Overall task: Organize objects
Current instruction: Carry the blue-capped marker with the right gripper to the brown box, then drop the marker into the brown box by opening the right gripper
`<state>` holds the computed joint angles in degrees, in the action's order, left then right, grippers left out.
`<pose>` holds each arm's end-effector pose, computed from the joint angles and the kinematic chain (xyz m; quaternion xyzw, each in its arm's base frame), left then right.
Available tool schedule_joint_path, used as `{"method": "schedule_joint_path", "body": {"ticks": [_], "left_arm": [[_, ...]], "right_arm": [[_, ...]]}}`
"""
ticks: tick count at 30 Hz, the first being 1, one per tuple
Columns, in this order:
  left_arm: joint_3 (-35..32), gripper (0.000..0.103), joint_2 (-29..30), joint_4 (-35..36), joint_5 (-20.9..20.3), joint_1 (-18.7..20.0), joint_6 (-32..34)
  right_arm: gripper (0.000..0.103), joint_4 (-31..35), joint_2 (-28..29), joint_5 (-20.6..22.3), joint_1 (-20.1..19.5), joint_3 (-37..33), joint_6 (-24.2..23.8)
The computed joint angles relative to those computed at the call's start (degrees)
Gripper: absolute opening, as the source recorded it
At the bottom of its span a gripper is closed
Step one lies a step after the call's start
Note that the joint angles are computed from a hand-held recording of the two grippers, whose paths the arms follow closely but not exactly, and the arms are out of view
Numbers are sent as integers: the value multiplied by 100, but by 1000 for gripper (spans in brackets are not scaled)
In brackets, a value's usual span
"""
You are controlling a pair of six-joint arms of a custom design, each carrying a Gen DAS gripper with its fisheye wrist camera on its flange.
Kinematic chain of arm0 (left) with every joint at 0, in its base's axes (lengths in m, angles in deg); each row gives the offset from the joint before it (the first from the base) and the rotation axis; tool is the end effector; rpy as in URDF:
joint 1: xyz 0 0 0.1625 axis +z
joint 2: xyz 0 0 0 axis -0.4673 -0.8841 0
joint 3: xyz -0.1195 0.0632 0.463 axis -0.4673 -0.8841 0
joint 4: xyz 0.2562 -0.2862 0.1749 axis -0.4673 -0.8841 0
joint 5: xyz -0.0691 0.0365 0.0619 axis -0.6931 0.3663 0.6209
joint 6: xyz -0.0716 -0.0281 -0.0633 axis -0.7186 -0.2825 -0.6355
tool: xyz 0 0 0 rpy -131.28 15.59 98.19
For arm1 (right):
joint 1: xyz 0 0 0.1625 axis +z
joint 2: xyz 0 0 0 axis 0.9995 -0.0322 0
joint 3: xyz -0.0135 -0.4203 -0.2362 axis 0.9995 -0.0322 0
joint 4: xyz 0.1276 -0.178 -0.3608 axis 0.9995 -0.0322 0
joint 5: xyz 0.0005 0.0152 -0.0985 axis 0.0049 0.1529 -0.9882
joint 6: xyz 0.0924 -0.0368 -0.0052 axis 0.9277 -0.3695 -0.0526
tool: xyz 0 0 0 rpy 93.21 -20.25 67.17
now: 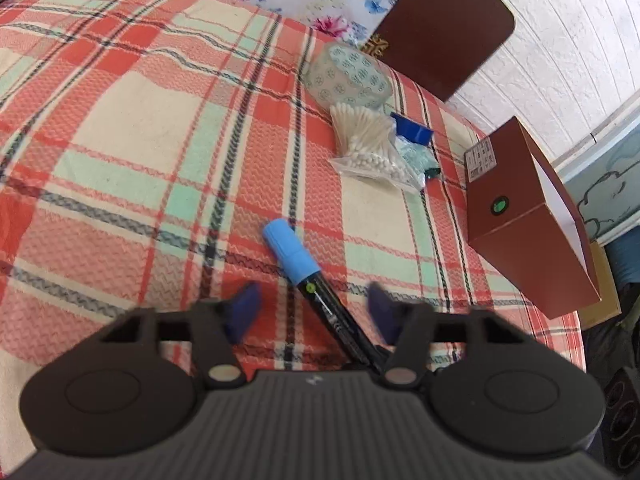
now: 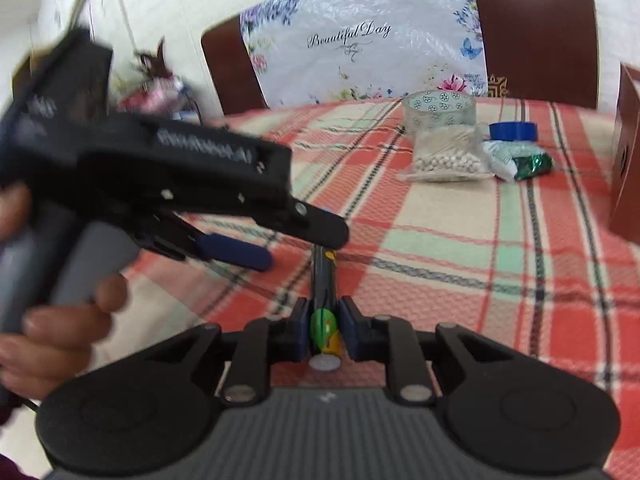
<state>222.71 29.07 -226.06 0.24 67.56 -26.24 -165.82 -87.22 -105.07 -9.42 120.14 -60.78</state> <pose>-0.1887 -0.4061 0.0479 0.0314 0.9451 -0.2950 0.1368 0.0720 -0.3653 0.1475 0.3192 -0.9003 0.2746 0.1103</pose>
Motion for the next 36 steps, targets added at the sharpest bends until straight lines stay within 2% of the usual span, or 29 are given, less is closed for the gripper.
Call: {"method": "schedule_joint_path", "body": {"ticks": [1,2,5,10,15,17,23,26,28,29,31,32,34,36], "left_arm": [[-36,36,21,-87,-147,57,59],[-109,36,35,-66,-201,92,54],[-248,32,97,10,-109,-31,113],[-653,29,121,162,-130,-195,416],[-1472,29,333,443,-220,-392,1230],[-1845,29,490,557,-258,-479,1609],[-3031,29,1220,862,-571,-519,2587],[-3531,29,1571,1076,-667,-447,2840],[-3811,30,1807,1158,-540,-393,2978],[-3920,30,1922,1169,-397,-375,3036],[-4103,31,2088,1385,10,-386,3032],[-4152,31,2108,1558,106,-372,2944],[-4042,31,2056,1587,-30,-309,2859],[-3876,32,2016,1368,38,-346,2955]], "right_arm": [[18,-170,34,111,-51,57,-80],[18,-336,83,176,-88,106,-166],[18,-883,249,222,-147,207,-341],[18,-1329,119,679,-389,260,-281],[18,-2444,97,1160,-617,243,-396],[18,-2688,-57,1356,-748,158,-339],[18,-2512,-718,1620,-1152,-357,252],[18,-2335,-829,1509,-1264,-685,462],[18,-2110,-793,1269,-1233,-983,555],[21,-2014,-725,1141,-1212,-1144,597],[32,-1869,-562,818,-1150,-1413,674],[36,-2038,-424,718,-1128,-1483,623],[39,-2360,-288,907,-1195,-1447,583],[43,-2634,-190,1189,-1309,-1353,557]]}}
